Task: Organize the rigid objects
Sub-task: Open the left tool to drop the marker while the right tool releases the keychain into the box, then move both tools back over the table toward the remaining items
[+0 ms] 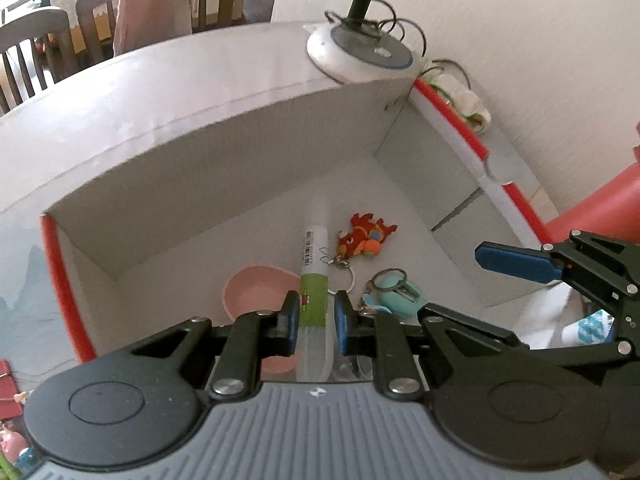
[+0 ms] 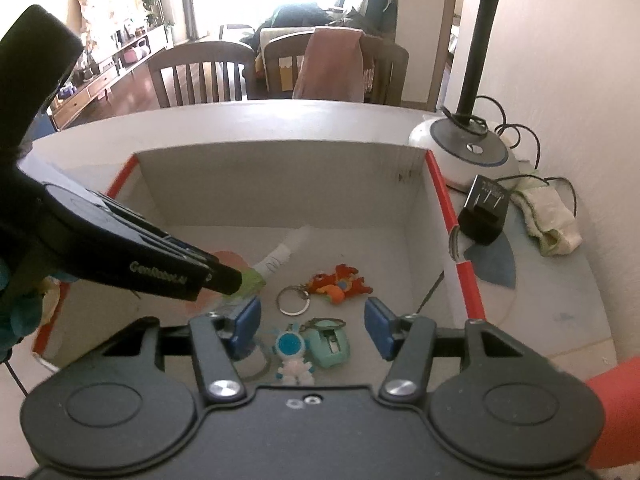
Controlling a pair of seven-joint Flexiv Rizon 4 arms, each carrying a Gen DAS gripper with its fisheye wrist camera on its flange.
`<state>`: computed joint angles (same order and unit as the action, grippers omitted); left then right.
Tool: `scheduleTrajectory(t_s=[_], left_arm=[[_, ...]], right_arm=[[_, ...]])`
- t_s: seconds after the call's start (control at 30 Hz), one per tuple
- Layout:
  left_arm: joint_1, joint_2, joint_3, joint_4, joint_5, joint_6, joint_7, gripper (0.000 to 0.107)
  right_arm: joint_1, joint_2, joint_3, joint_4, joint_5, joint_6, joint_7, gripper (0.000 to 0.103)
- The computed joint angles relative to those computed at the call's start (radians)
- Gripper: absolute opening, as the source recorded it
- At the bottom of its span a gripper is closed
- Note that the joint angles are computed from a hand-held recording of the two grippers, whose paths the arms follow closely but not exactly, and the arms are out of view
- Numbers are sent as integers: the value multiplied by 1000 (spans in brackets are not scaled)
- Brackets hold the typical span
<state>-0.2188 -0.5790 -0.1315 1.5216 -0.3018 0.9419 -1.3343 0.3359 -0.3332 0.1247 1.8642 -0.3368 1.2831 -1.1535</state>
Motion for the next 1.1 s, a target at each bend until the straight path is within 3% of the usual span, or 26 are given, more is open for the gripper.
scheduleTrajectory(t_s=[0.27,0.7,0.87,1.1], left_arm=[[35,102,-28,128,-67,97,64,17],[102,283,-86,376,-348,239,313,17],[96,358,-71,468,-467,292,445,17],[72,461,-1,580,-628,272,589,17]], right_arm=[[36,61,-17,50,-64,47,81,63],[95,110,-29,104,-196,104,290,67],[115,123,-19,115,-239,112,365,67],[154,129,-13,125,-315,117,485,68]])
